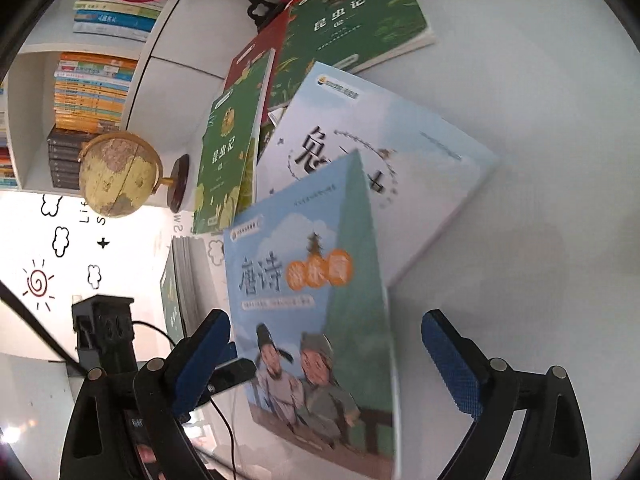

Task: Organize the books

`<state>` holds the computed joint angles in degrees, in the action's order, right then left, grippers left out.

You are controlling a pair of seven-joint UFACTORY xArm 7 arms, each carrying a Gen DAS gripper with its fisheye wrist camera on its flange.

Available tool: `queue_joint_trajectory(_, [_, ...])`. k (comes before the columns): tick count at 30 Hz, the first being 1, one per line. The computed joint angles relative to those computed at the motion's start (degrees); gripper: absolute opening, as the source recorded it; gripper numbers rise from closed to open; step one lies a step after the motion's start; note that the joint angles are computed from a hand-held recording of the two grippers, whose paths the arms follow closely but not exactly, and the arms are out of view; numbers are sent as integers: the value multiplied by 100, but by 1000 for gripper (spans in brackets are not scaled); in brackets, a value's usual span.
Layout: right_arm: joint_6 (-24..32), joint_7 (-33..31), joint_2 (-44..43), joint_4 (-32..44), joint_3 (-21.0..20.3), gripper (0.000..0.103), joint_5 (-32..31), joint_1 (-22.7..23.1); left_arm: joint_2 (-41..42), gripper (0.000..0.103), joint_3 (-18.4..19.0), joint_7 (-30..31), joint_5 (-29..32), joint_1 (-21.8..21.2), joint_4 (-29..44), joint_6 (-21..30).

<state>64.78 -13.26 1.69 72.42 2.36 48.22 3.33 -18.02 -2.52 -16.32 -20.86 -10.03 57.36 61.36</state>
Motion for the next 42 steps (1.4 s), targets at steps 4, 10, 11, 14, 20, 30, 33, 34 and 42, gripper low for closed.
queue_joint_trajectory(4, [-61, -386, -170, -210, -17, 95, 52, 0, -73, 71, 45, 104, -107, -29, -97, -121])
queue_joint_trajectory(10, [-381, -851, -270, -357, 34, 96, 31, 172, 11, 70, 148, 279, -553, -61, -250, -556])
queue_joint_trajectory(11, [-414, -906, -276, -389, 30, 96, 82, 187, -88, 70, 223, 367, -696, -51, -353, -558])
queue_joint_trajectory(14, [-423, -903, -194, -304, 70, 102, 83, 258, -173, 61, 158, 170, -570, 32, -415, -602])
queue_joint_trajectory(20, [388, -1517, -227, -294, -183, 37, 1167, -9, -513, 33, 123, -377, -20, 243, -708, -693])
queue_joint_trajectory(30, [244, -1426, -62, -262, -35, 31, 507, 1, -961, 27, 373, -324, -507, 104, -1081, -1231])
queue_joint_trajectory(33, [242, -1373, -54, -278, -46, 30, 456, -24, -1121, 25, 512, -36, -968, -102, -1187, -1603])
queue_joint_trajectory(34, [218, -1336, -53, -283, -40, 29, 416, -21, -1063, 19, 482, -36, -979, -127, -1120, -1648])
queue_joint_trajectory(42, [505, -1578, -132, -469, -103, 28, 1016, -113, -735, 8, 92, -579, 247, 170, -647, -977])
